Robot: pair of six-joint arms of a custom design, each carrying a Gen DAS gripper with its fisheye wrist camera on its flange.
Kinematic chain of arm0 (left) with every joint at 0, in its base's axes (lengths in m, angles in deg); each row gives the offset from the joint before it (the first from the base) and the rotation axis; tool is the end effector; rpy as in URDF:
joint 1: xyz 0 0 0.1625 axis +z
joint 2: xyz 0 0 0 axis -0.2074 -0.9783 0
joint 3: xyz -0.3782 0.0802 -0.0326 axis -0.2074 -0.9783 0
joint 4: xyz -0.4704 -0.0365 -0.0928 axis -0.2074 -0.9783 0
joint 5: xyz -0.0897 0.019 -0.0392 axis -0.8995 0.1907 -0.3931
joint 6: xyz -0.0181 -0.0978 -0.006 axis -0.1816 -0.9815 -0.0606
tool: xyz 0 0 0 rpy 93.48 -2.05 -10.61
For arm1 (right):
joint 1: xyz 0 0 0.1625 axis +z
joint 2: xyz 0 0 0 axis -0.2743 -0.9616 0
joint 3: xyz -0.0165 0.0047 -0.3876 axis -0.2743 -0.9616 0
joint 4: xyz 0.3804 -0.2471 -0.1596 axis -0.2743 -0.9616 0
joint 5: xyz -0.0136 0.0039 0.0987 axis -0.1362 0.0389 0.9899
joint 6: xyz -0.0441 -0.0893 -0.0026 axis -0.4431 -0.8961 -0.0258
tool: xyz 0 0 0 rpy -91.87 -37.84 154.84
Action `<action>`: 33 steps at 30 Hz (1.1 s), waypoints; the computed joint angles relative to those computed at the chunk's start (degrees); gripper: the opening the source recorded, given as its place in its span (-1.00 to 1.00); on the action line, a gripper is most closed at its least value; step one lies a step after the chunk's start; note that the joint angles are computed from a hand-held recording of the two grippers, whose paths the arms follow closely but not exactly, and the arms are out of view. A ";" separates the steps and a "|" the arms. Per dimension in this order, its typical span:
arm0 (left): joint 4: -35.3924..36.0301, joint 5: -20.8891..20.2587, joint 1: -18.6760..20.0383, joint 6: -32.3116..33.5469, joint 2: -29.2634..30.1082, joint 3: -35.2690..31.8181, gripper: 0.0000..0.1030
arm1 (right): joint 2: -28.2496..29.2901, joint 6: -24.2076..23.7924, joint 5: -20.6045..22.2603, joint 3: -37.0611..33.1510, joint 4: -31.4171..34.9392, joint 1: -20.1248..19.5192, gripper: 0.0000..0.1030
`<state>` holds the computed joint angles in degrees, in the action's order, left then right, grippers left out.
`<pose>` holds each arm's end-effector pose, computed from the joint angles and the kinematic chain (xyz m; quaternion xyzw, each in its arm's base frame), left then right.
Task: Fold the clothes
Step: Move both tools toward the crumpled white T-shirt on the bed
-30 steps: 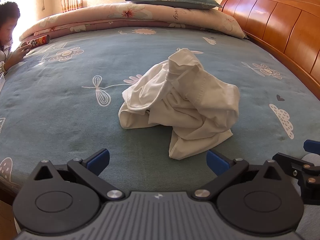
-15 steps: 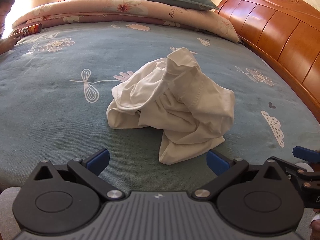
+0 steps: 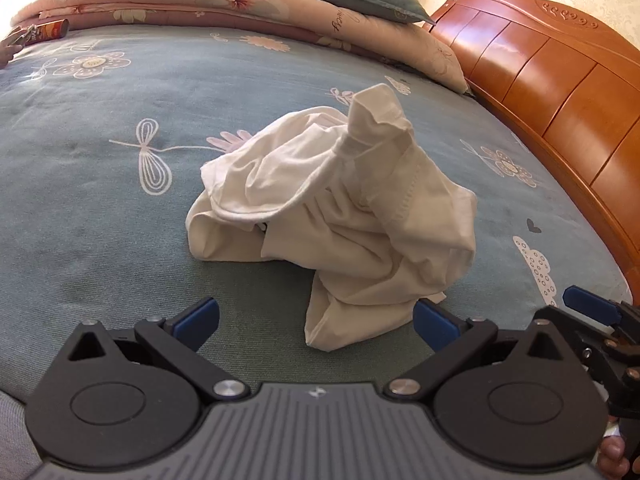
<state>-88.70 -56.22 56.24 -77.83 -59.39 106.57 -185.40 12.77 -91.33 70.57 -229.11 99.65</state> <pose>-0.2920 -0.5404 0.0331 0.2615 0.9179 -0.2544 0.1561 0.0682 -0.4131 0.2712 0.1393 -0.8254 0.4796 0.2634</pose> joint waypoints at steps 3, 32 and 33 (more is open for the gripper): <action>-0.99 0.54 0.34 -0.38 0.73 -0.04 0.99 | -0.02 -0.65 2.69 0.24 -1.14 -1.21 1.00; -4.14 0.14 1.56 5.71 3.66 -2.31 0.99 | 2.35 -5.03 4.30 -1.38 2.00 -3.47 0.93; -4.00 -0.14 1.71 5.63 3.66 -2.41 0.99 | 2.65 -5.06 3.90 -1.54 1.98 -3.28 0.93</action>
<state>-92.69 -56.36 57.95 -72.21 -55.73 104.16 -182.74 7.71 -87.42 69.03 -227.13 96.37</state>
